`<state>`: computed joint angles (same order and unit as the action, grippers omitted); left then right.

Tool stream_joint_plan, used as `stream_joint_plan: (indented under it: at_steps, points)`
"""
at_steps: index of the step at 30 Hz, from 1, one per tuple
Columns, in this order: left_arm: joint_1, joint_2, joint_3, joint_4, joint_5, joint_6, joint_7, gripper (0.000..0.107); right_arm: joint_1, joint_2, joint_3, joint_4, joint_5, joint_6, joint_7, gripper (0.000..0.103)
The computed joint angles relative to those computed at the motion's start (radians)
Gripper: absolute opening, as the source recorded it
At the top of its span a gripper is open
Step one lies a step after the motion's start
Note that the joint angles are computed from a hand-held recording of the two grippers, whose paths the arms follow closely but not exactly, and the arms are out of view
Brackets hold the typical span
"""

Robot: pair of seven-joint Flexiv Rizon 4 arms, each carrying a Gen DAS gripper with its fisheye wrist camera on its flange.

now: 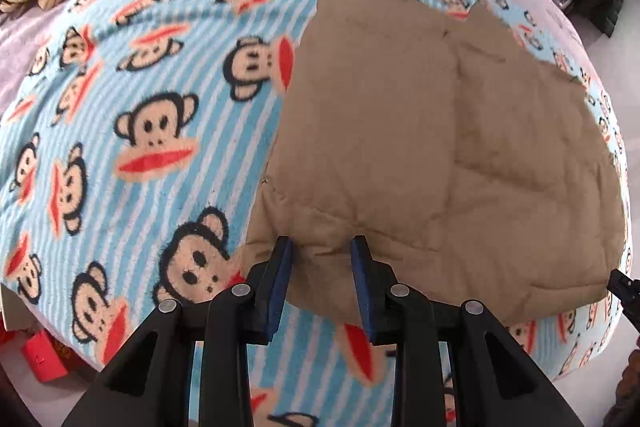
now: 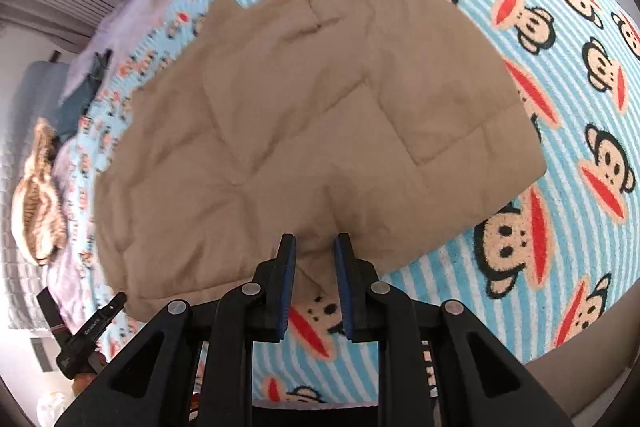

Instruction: Fold large clothes

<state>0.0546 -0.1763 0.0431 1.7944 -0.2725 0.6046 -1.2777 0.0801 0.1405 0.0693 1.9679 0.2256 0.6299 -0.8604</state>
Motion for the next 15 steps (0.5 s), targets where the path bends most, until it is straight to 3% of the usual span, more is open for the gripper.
stream_joint_plan:
  at_steps: [5, 15]
  points:
    - [0.006, -0.017, -0.003, -0.064, 0.041, -0.079, 0.040, 0.031, -0.005, -0.022, -0.008, -0.014, 0.017, -0.061, 0.036, 0.022]
    - [0.033, -0.083, -0.016, -0.226, -0.001, -0.196, 0.136, 0.031, 0.031, -0.074, 0.027, -0.126, -0.120, -0.109, 0.156, 0.022]
